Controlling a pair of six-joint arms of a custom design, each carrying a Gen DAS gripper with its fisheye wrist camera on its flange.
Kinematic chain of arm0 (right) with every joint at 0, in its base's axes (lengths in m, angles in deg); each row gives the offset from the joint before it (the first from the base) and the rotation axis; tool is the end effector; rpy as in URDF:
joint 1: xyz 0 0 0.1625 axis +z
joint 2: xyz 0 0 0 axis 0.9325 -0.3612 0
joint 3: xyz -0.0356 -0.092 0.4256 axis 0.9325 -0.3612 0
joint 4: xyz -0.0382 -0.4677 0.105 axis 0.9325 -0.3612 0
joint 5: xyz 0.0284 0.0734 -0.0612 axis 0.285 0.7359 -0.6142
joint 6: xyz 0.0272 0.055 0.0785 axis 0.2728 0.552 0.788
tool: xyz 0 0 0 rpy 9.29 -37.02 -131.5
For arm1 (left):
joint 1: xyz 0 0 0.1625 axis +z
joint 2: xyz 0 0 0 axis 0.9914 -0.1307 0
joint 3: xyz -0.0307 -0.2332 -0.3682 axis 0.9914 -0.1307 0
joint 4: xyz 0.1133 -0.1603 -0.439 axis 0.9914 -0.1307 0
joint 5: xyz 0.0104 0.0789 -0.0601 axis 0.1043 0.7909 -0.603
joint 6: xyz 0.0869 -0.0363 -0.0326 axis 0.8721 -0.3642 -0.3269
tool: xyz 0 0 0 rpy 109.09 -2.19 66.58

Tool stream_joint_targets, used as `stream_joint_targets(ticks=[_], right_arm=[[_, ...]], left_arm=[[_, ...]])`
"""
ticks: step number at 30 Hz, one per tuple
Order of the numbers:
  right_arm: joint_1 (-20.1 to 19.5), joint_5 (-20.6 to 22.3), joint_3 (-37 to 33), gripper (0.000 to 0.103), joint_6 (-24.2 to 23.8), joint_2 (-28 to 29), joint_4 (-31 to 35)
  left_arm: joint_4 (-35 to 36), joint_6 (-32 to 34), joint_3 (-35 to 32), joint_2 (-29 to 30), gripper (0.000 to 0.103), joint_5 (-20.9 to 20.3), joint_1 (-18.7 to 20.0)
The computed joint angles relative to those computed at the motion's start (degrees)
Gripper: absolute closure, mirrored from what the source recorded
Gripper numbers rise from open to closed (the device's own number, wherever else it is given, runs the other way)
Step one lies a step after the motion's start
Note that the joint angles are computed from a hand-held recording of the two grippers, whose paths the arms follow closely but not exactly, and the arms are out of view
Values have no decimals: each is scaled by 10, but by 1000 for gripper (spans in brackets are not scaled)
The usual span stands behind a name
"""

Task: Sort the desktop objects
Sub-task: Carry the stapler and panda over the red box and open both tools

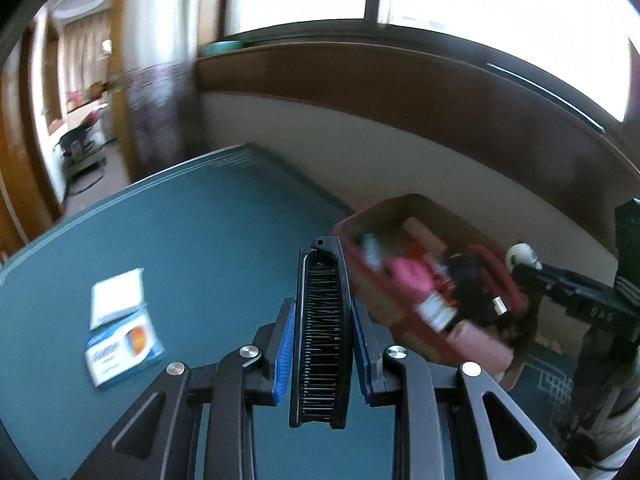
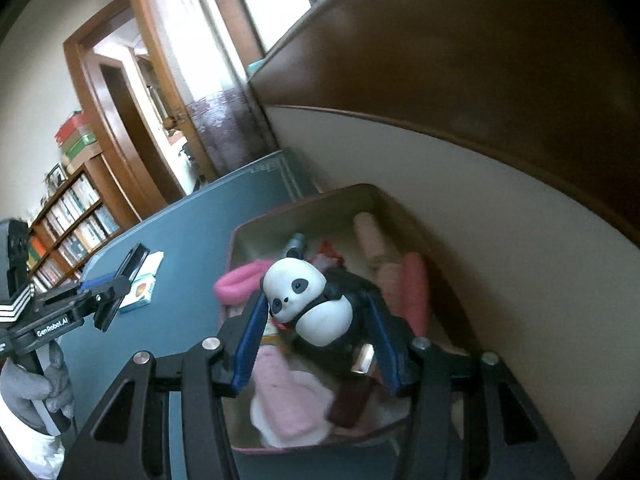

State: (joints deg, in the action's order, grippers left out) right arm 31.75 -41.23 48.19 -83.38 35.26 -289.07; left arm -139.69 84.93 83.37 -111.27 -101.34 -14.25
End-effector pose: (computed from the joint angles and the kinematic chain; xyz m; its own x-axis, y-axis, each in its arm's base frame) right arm 0.1802 -0.5733 0.0723 -0.8496 0.3202 0.4191 -0.2253 0.4982 -0.8373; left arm -0.1232 -0.7280 0.1480 -0.5495 0.7267 -0.4122 0.8336 0.5098 -0.2125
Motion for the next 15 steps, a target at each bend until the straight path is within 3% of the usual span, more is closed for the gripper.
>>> stream_joint_targets(ticks=[6,15], right_arm=[[-14,17,11,49,4,-12,-4],[-26,26,20,49,4,-19,-9]], left_arm=[[20,4,-23,38,75,-10,-26],[39,-3,-73,103,75,7,-44]])
